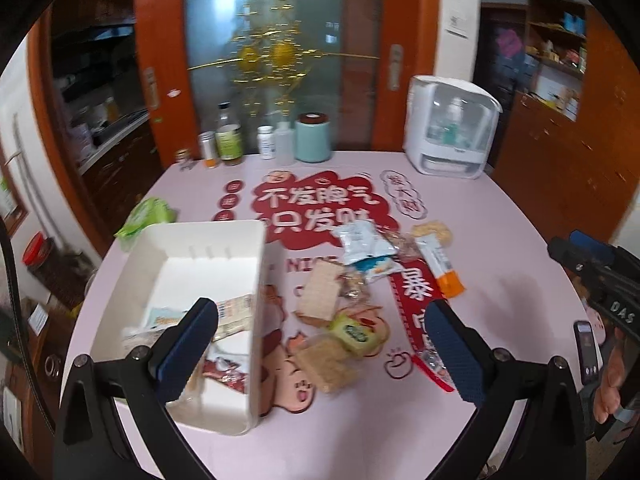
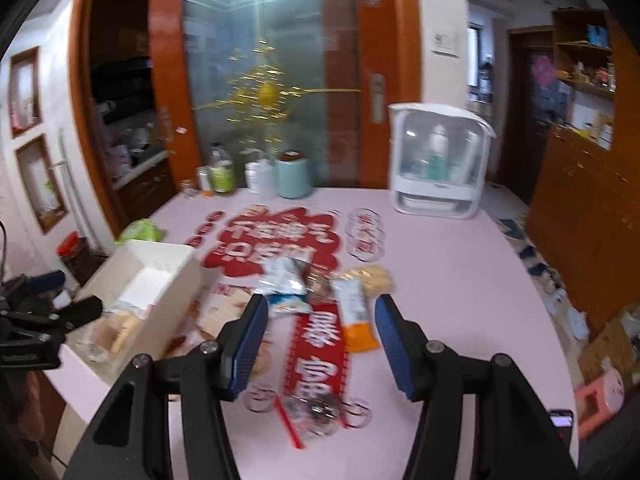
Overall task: Organize snacks
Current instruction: 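Withdraw both tools from the basket toward the remaining snacks, then grasp the clear crumbly-snack bag with the left tool while the right tool grasps the dark nut bag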
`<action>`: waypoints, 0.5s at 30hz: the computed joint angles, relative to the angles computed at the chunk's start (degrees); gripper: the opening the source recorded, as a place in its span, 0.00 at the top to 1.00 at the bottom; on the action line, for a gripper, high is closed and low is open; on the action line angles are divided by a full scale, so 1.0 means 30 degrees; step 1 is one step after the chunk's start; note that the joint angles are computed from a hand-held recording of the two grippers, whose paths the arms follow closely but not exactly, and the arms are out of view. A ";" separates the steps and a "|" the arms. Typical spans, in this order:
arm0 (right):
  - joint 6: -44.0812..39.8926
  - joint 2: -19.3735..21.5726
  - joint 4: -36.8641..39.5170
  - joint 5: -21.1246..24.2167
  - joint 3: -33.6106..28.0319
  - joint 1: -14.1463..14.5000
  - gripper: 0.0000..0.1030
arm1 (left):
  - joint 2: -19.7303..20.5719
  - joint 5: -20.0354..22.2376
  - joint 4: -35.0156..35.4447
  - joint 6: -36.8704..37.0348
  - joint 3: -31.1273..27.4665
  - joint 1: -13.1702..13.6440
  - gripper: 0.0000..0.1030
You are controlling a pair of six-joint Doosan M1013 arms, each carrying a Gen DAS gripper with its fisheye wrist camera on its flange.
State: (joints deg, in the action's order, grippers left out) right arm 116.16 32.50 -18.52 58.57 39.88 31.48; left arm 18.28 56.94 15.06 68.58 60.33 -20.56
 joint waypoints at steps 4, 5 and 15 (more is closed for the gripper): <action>0.0238 -0.0231 0.0241 0.0210 0.1079 -0.0199 0.45 | 0.0410 -0.0122 -0.0020 0.0748 -0.0225 -0.0350 0.00; 0.0316 -0.0248 0.0228 0.0247 0.1269 -0.0200 0.45 | 0.0520 -0.0090 -0.0194 0.1019 -0.0264 -0.0398 0.00; -0.1737 0.0574 0.2294 0.2100 0.2381 -0.0369 0.45 | 0.1923 0.2134 -0.1480 0.1945 -0.0238 -0.0356 0.00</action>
